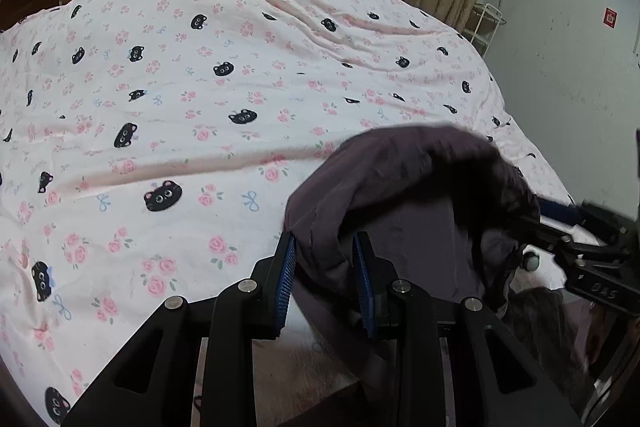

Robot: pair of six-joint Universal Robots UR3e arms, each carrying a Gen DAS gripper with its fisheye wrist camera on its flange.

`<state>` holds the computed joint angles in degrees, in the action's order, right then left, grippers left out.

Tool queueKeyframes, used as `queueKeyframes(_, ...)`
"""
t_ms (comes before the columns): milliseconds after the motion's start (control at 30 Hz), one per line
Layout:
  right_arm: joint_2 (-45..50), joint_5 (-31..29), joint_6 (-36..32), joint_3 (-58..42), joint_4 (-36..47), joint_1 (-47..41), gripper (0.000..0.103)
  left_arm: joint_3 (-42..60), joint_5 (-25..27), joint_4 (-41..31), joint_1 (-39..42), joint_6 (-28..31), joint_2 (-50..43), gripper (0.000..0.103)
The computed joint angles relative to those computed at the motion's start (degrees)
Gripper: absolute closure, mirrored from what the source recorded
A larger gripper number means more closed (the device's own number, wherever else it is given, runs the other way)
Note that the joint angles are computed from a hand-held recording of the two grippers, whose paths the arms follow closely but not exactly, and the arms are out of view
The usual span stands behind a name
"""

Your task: Fold clothes

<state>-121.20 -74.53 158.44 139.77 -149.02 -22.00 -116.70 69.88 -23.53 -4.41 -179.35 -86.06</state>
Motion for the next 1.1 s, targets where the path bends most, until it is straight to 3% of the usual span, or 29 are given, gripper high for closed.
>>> queueKeyframes(200, -1.1, 6.9, -10.1, -8.8, 13.4, -4.2, 0.037, 0.5, -3.9, -1.4, 2.1, -0.4, -0.4, 0.077)
queueKeyframes(367, 10.3, 11.8, -15.9, -19.5, 24.3, -6.7, 0.036, 0.4, -6.0, -1.1, 3.2, -0.4, 0.4, 0.077)
queueKeyframes(467, 15.9, 16.0, -20.2, -24.5, 32.1, -8.3, 0.045, 0.4, -7.5, -1.2, 3.9, -0.2, 1.0, 0.077)
queueKeyframes(600, 21.3, 20.3, -24.2, -29.2, 41.0, -9.2, 0.077, 0.7, -8.9, -1.6, 4.8, -0.2, 1.4, 0.077)
queueKeyframes(833, 20.4, 26.0, -32.4, -30.9, 53.4, -13.0, 0.083, 0.7, -10.4, -1.3, 6.0, -0.3, 1.9, 0.077)
queueKeyframes(867, 20.1, 25.9, -32.8, -30.9, 54.0, -13.2, 0.09, 0.7, -10.2, -1.3, 6.1, -0.5, 1.9, 0.077)
queueKeyframes(900, 19.8, 25.3, -32.8, -30.6, 53.9, -13.2, 0.096, 0.6, -9.9, -1.2, 6.3, -0.6, 1.9, 0.077)
queueKeyframes(1100, 14.9, 20.8, -28.8, -24.3, 43.5, -12.1, 0.098, 1.1, -9.8, -2.8, 7.0, -0.4, 1.7, 0.077)
